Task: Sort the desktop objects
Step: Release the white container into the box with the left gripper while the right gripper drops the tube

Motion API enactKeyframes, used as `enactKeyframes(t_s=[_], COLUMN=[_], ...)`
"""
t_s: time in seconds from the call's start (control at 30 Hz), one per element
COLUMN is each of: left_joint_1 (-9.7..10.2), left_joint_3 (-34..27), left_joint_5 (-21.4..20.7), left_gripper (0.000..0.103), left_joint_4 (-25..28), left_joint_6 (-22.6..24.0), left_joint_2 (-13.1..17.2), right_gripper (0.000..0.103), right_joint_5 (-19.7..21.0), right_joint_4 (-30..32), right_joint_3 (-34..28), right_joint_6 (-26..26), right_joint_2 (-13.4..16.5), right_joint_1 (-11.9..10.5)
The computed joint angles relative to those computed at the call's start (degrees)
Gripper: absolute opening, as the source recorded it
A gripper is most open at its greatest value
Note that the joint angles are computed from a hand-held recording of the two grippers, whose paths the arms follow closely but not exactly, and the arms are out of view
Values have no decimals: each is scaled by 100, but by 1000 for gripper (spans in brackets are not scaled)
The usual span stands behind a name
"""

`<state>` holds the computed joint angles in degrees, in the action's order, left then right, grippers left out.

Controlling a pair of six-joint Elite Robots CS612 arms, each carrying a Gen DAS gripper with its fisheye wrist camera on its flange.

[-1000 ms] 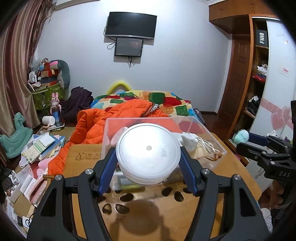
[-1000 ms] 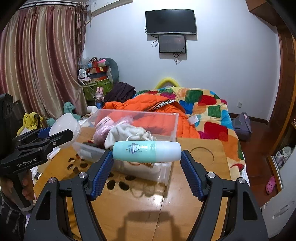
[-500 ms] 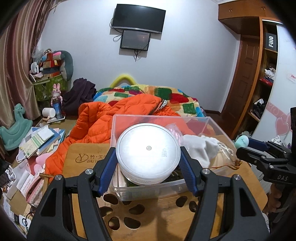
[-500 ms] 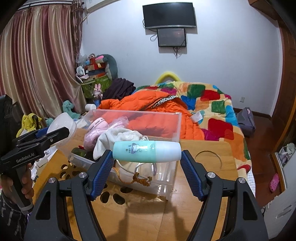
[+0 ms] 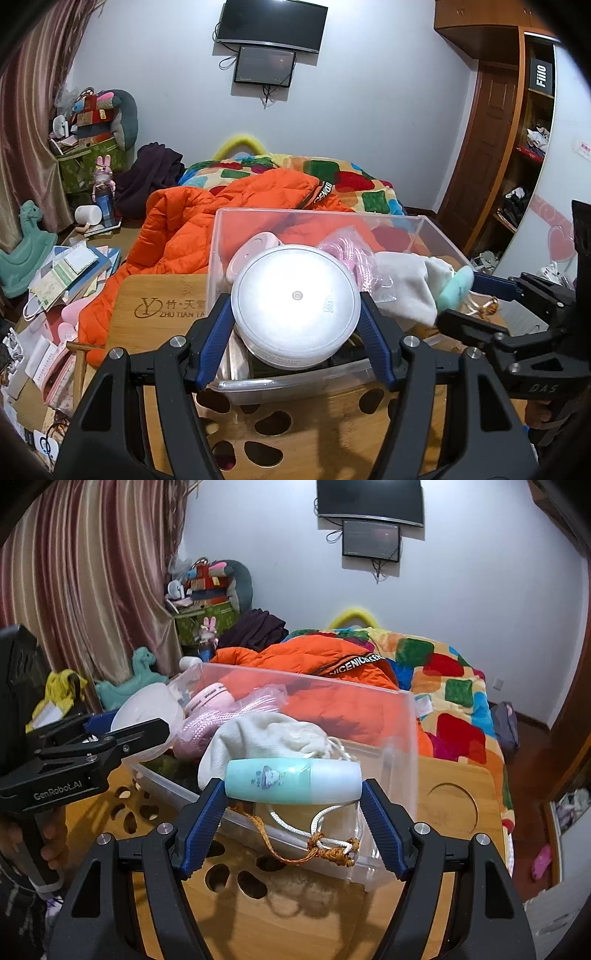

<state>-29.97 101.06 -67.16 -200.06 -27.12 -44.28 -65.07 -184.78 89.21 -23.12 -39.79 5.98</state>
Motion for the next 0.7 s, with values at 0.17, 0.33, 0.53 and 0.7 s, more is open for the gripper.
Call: enactKeyframes(t_s=[0.17,0.33,0.53,0.7], left_joint_1=[23,5,-10,-29], left_joint_3=[-40,-34,-11,47], left_joint_5=[-43,-11,31,103], left_gripper=[65,65,65,68], left_joint_4=[132,157,180,80], left_joint_6=[-12,1,24,57], left_joint_2=[11,4,-22,-64], right_gripper=[72,72,73,73], right_joint_5=[-158,-294,-420,-286], right_joint_4=[-12,-44,-99,-27], right_joint_3=[-136,-232,-189,-139], right_joint_6=[-2,-86,-195,-158], right_joint_2=[74,134,116,61], right_joint_1=[57,101,128,87])
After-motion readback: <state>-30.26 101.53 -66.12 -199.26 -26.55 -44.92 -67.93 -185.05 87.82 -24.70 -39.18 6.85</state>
